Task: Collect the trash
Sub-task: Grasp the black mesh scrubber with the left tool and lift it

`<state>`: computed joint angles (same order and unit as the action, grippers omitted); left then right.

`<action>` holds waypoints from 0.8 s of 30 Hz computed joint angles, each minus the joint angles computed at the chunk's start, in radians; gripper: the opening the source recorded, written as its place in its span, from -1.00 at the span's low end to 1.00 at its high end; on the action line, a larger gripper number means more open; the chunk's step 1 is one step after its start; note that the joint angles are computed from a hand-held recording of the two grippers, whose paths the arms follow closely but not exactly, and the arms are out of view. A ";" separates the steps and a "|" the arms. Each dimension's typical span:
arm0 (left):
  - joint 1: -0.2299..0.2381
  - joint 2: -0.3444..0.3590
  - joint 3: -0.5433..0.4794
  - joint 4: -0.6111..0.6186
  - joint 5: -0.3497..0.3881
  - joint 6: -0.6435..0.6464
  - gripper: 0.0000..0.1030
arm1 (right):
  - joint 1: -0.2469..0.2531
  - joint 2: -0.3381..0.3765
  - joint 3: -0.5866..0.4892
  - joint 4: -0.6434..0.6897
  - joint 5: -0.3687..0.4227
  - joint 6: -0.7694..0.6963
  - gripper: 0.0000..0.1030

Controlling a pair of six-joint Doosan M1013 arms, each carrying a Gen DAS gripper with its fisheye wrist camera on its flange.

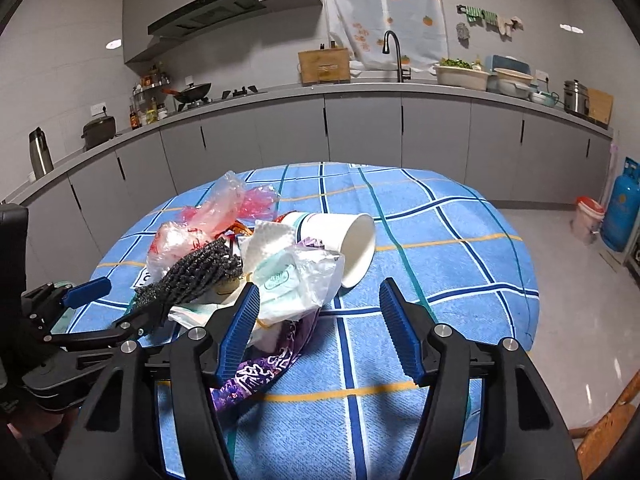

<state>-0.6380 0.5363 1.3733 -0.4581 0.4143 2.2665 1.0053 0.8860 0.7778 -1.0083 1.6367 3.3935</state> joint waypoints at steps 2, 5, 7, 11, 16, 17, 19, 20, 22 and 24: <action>0.001 0.007 -0.008 -0.022 0.022 0.021 0.35 | -0.001 -0.001 0.003 0.005 -0.004 0.002 0.21; 0.006 0.017 -0.022 -0.068 0.073 0.067 -0.08 | -0.003 -0.004 0.011 0.011 -0.005 0.010 0.22; 0.007 0.017 -0.022 -0.095 0.092 0.104 -0.52 | -0.003 -0.005 0.012 0.014 -0.006 0.014 0.22; 0.012 0.006 -0.008 -0.153 0.102 0.178 -0.73 | -0.002 -0.003 0.009 0.010 -0.003 0.013 0.23; 0.025 -0.029 0.024 -0.229 0.065 0.239 -0.76 | 0.000 0.003 -0.005 0.002 0.004 0.005 0.24; 0.029 -0.038 0.031 -0.247 0.054 0.254 -0.77 | -0.001 0.002 -0.004 0.003 0.002 0.005 0.24; 0.036 -0.059 0.050 -0.299 0.023 0.297 -0.77 | -0.003 -0.006 0.011 0.006 -0.012 0.026 0.24; 0.038 -0.064 0.054 -0.310 0.013 0.306 -0.77 | -0.004 -0.011 0.017 0.009 -0.019 0.036 0.24; 0.042 -0.075 0.063 -0.318 -0.020 0.314 -0.77 | -0.008 -0.018 0.029 0.005 -0.026 0.046 0.24; 0.046 -0.076 0.063 -0.300 -0.033 0.290 -0.77 | -0.013 -0.028 0.045 0.008 -0.041 0.062 0.24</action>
<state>-0.5915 0.4598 1.4363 -0.7584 0.3809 2.5569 0.9921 0.8582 0.8231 -1.0006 1.5953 3.4557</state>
